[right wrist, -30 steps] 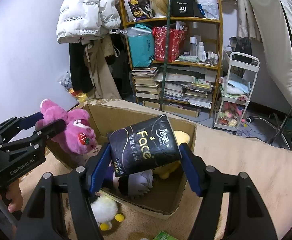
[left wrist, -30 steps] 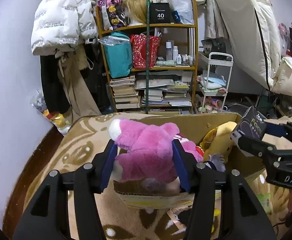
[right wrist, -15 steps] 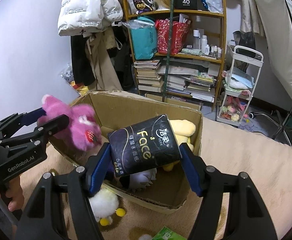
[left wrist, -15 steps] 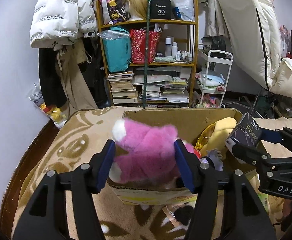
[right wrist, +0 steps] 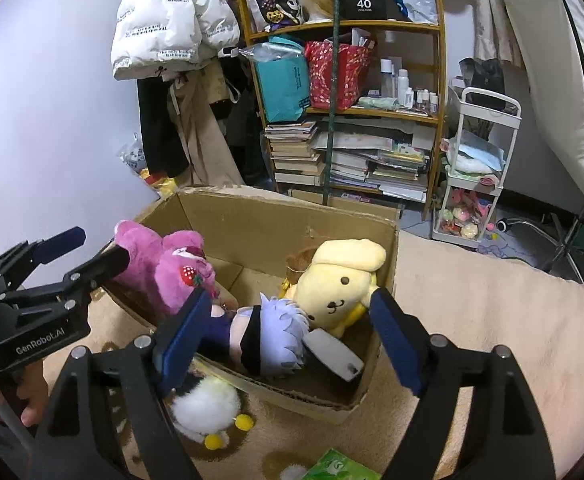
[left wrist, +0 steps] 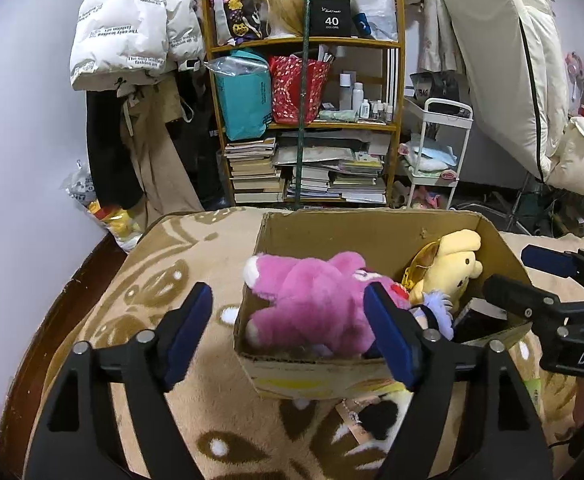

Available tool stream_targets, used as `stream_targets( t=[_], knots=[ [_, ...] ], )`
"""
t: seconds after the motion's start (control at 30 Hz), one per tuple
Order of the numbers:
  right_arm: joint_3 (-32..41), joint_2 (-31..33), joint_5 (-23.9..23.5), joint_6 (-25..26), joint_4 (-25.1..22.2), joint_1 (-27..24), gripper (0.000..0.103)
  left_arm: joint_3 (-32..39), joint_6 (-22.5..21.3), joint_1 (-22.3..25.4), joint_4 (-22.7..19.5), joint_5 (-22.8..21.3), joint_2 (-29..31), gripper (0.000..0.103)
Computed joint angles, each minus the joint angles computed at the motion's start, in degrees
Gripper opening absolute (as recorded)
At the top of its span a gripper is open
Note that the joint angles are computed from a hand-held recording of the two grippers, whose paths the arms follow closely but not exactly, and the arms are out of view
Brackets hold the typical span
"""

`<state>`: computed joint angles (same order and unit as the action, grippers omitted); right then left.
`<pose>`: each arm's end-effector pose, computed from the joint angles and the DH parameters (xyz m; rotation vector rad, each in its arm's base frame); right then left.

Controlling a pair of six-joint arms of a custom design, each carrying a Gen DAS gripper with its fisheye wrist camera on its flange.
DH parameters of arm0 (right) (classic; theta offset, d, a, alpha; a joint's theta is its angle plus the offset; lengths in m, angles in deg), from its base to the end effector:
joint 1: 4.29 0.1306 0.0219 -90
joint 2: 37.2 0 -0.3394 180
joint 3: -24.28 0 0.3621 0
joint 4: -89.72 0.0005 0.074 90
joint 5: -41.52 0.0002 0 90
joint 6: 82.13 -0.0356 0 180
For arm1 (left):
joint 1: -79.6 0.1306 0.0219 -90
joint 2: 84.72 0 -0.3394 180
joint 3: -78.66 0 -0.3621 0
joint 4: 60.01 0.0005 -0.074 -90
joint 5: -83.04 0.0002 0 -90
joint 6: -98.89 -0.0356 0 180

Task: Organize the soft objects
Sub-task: 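Open both tools over the box to drop the bunny and packet, then withdraw, then lower the left tool onto the black-and-white plush while the right tool lowers onto the green packet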

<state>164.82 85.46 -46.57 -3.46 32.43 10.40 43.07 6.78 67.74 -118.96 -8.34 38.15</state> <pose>0.6139 0.1592 0.4578 -0.0486 2.2658 0.2043 0.6165 -0.1291 0.4819 0.2574 2.2094 -0.0667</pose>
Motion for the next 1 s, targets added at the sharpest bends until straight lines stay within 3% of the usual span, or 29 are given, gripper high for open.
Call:
stream_targets(
  t=[0.07,0.13,0.23,0.43,0.63,1.0],
  knots=[
    [-0.21,-0.22,0.53,-0.35,-0.04,0.15,0.086,-1.51,0.82,0.4,0.81,2.27,-1.12,0.091],
    [-1.14,-1.07,0.16,-1.35,0.31,0.02,0.089,-2.83,1.13,0.52,1.35,2.91,-2.21,0.092],
    [-4.08,-3.42,0.29,-2.57,2.12,0.09,0.097,-4.52,-0.83,-0.03,1.64,0.89,-3.61,0.094],
    [-7.92,-6.65,0.53,-4.22,3.11,0.17,0.098,-9.23,-4.93,-1.04,2.24,-2.02,-7.17,0.099],
    [-10.58,-8.8,0.79,-6.15,1.64,0.62,0.099,-11.59,-4.24,-1.08,-0.68,-0.1,-9.3,0.099],
    [-16.8,-14.09,3.84,-7.28,0.79,2.11,0.103,-18.67,-5.24,-1.68,-1.39,-2.28,-15.16,0.1]
  ],
)
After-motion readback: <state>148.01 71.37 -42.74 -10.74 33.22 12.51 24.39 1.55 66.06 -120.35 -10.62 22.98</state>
